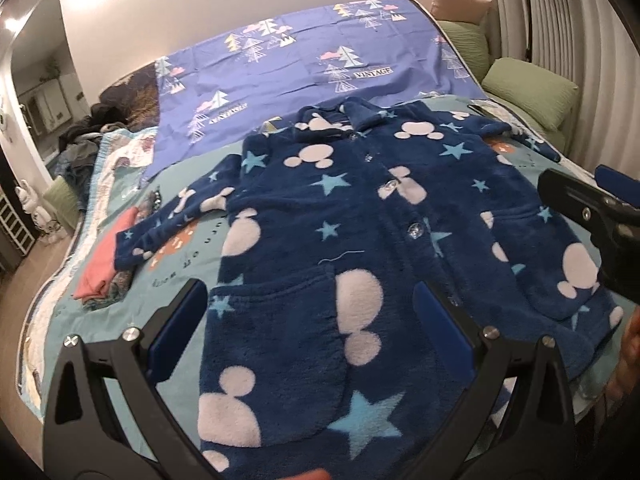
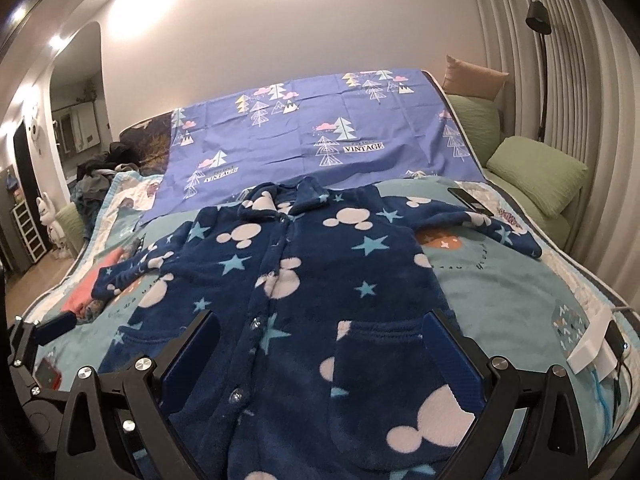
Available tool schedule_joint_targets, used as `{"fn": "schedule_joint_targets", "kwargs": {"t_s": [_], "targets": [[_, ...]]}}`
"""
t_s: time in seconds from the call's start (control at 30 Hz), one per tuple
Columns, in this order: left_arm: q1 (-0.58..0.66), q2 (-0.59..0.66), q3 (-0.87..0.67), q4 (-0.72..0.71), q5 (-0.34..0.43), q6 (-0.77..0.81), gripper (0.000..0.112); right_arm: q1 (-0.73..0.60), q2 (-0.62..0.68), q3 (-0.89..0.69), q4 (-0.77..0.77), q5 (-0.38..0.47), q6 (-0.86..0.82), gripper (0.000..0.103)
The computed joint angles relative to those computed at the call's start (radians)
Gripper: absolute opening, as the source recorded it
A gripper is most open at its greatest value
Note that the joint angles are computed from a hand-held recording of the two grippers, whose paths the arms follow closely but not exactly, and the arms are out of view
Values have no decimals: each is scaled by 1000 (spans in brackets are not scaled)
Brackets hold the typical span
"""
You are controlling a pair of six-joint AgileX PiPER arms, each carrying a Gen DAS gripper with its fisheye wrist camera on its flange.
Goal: Fold small clothes
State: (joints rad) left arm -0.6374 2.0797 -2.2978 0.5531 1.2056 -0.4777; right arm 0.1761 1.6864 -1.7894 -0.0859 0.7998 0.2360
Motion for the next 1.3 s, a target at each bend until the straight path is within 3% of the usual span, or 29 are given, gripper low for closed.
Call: {"fn": "schedule_joint_targets", "kwargs": {"t_s": [0.23,0.33,0.5,0.6,0.73,0.83,0.9,1.03,1.17,1.3], "targets": [[38,-25,32,-37,-52,-45,102,16,50,-87,-24,60,17,102],[38,-66,118,27,-117,-117,102,17,82,-137,-18,96,0,102],[36,-64,134,116,-131,-141,102,28,140,-235,-39,154,-10,102],[59,-59,116,71,-151,-103,102,31,170,-291,-24,178,-34,102],[133,-93,157,-128,-248,-20,102,50,208,-364,-31,220,-46,102],[184,-47,58,-276,-184,34,102,73,230,-406,-73,235,-27,102],[192,-27,25,-282,-162,47,102,85,250,-446,-95,251,-28,102],[208,-49,65,-305,-204,65,102,100,309,-566,-101,314,-41,103],[206,-40,42,-280,-195,68,102,115,365,-668,-106,384,-39,103],[220,-43,39,-295,-203,76,102,120,368,-668,-107,383,-36,103]]}}
